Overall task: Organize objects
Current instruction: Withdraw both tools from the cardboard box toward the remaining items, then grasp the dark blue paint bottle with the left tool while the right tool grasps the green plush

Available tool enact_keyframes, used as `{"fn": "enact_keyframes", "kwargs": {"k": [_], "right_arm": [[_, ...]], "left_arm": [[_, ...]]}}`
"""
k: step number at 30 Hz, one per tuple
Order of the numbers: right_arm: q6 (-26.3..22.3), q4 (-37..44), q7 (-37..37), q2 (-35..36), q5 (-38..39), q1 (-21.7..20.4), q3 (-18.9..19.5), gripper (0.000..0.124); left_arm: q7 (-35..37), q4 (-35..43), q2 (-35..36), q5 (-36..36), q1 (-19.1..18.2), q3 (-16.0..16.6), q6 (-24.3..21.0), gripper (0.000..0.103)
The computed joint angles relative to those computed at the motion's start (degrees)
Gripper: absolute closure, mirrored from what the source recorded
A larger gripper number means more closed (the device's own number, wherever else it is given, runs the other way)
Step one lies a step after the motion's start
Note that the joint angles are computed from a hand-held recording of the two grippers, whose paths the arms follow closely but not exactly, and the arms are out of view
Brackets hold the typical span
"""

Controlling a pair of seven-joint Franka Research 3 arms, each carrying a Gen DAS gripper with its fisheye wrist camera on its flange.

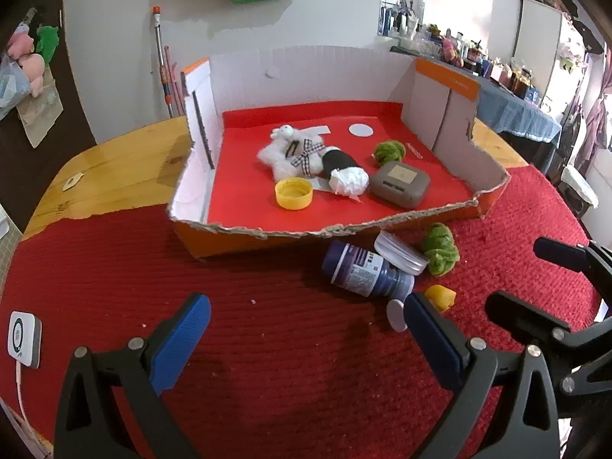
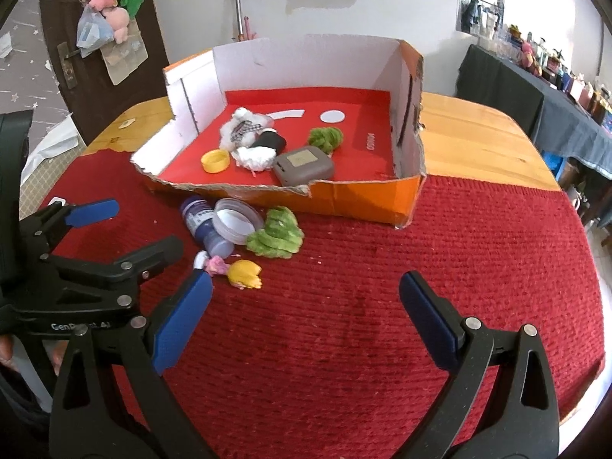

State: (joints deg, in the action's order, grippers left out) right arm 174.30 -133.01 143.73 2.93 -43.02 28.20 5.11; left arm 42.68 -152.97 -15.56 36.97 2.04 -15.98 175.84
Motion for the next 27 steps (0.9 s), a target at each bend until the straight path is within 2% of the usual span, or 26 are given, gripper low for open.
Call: {"fn": "enact_keyframes", "kwargs": {"k": [14, 19, 24, 27], "right_arm": [[-0.35, 0.87, -2.21, 1.77, 3.47, 0.36, -1.97, 0.024], [-0.09, 1.18, -4.05, 2.24, 5.34, 0.61, -2.22, 0.024], [-0.12, 1.83, -6.2, 2.94, 7.74, 1.14, -2.67, 0.024], [0.14, 2.25, -8.53, 3.57, 10.28, 1.33, -2.68, 0.024]], "left_arm": [[4.13, 2.47, 4.58, -2.35, -3.51, 2.6, 0.6, 0.0], [4.46, 3.15, 5.45, -2.38, -3.44, 2.47, 0.64, 0.0], [5.98, 3.25, 6.11, -4.19, -4.12, 3.67, 1.39, 0.0], [8.82, 2.75, 6.26, -7.58, -5.63, 5.58, 2.16, 0.0]]}}
